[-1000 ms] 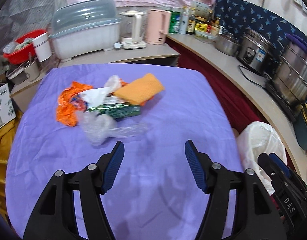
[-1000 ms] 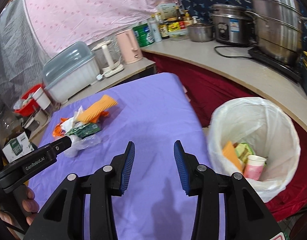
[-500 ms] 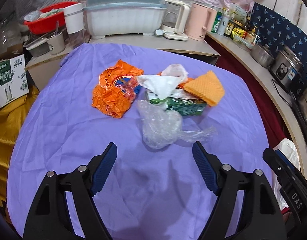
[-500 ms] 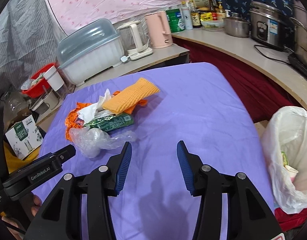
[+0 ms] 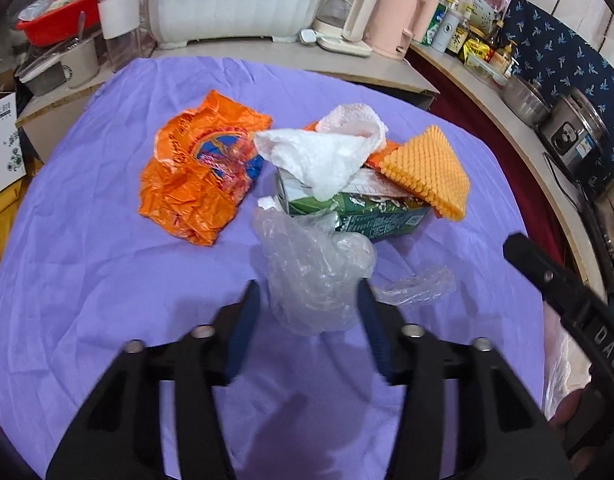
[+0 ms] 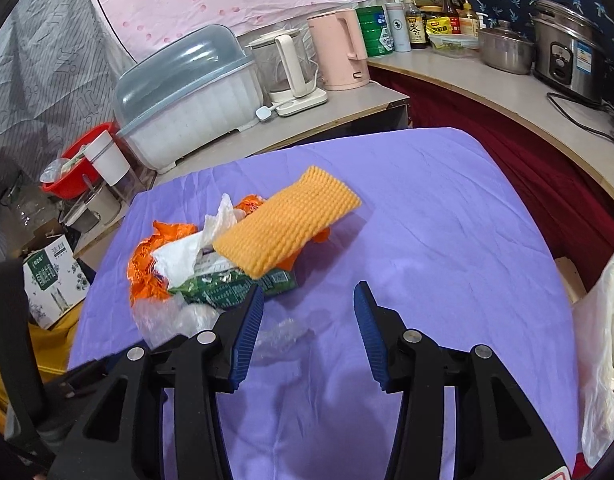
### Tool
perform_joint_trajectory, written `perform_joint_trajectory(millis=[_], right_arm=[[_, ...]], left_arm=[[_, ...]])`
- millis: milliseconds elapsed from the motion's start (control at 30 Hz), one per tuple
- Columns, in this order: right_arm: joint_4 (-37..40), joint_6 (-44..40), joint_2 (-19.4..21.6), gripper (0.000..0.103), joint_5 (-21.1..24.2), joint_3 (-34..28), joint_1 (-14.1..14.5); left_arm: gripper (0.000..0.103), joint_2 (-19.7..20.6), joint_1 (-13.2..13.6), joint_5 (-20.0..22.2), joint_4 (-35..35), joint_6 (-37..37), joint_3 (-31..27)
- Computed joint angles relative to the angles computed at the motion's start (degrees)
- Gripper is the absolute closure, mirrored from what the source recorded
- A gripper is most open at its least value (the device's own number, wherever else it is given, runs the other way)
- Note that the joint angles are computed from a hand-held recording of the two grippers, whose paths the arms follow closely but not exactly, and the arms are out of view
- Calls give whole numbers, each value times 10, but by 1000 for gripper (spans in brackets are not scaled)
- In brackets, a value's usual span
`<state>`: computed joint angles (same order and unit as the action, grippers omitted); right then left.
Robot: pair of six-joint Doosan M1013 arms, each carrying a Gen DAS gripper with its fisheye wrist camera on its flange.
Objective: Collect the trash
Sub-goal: 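Grasp the clear plastic bag with the left gripper while the right gripper grasps an orange foam net, then carry the plastic bag and foam net with both grippers over the bin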
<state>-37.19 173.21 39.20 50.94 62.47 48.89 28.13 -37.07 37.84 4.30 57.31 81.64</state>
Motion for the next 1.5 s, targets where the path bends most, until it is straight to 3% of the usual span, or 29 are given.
perform_joint_trajectory(millis=[133, 233, 667, 867, 1200, 1500], right_arm=[[10, -14, 10, 57, -9, -14, -5], [22, -24, 17, 57, -21, -25, -9], [68, -46, 43, 57, -55, -51, -24], [82, -52, 49, 86, -60, -54, -24], [22, 5, 17, 93, -49, -12, -12], [-57, 111, -46, 93, -28, 69, 7]], left_arm=[[86, 5, 4, 1, -21, 15, -2], [90, 5, 4, -2, -20, 13, 0], [92, 8, 17, 1, -26, 4, 2], [92, 10, 18, 3, -24, 2, 2], [97, -2, 8, -1, -26, 6, 7], [97, -28, -20, -16, -8, 4, 15]])
